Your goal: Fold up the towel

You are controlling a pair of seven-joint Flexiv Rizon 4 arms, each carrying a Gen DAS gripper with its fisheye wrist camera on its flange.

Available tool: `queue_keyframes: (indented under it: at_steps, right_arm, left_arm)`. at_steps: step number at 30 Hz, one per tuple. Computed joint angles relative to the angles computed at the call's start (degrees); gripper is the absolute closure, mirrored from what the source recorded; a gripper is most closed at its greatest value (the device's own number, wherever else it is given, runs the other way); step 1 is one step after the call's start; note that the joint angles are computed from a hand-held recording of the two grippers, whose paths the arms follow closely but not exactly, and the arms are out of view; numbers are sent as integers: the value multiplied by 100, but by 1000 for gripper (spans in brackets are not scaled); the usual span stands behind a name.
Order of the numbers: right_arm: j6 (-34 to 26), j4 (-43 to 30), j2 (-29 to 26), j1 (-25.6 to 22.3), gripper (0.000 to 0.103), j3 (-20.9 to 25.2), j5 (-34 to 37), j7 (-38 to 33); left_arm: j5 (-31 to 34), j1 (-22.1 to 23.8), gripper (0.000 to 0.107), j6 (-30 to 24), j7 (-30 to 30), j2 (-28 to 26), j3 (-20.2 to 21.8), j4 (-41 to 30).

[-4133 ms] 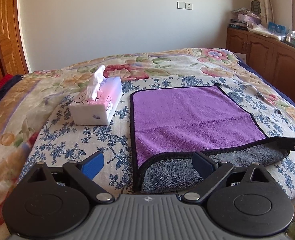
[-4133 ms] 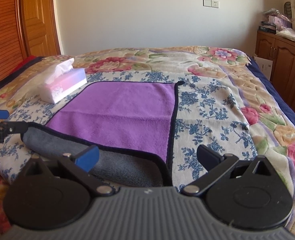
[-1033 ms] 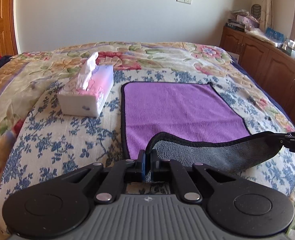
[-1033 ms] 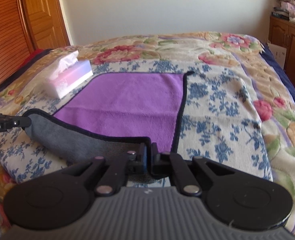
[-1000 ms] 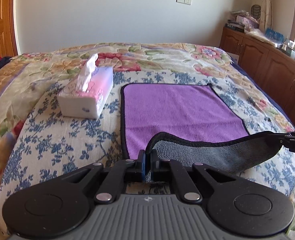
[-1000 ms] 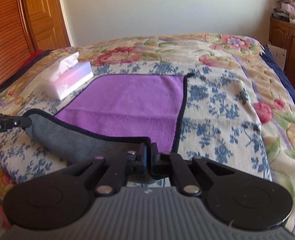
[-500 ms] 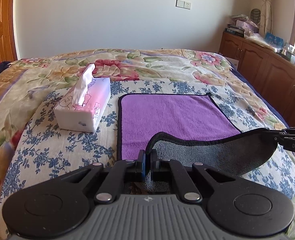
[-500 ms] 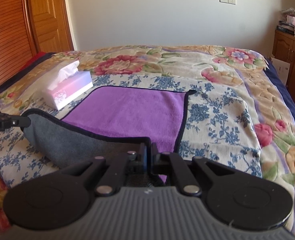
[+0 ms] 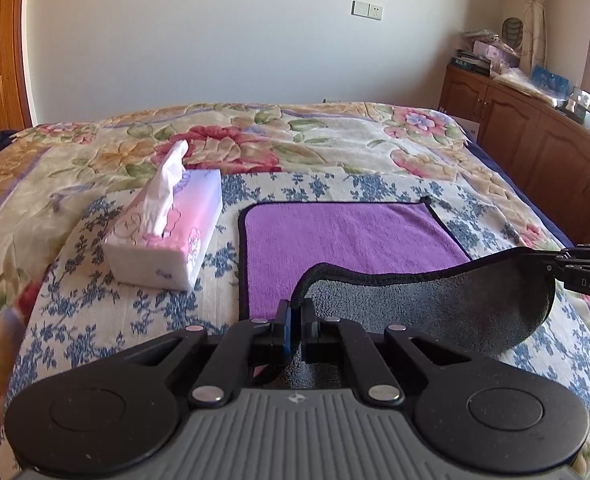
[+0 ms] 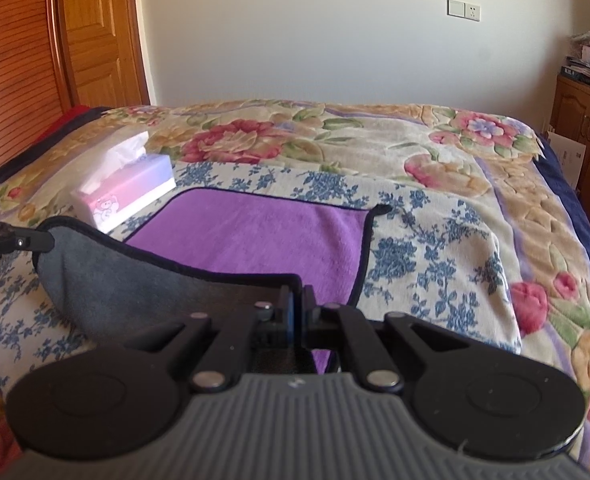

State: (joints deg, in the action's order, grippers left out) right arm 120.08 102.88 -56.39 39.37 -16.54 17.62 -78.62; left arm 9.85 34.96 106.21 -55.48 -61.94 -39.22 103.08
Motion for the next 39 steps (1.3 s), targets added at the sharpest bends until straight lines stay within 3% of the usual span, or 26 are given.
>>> queue_keyframes:
  at_steps: [13, 39]
  right_arm:
    - [-193, -524, -181, -287, 99, -49, -301, 19]
    - [-463, -1307, -677, -359, 99, -388, -483, 265]
  left_arm:
    - [-386, -572, 102, -330, 333, 5, 341, -720]
    - [-1010, -1125, 102, -647, 865, -424, 506, -1753]
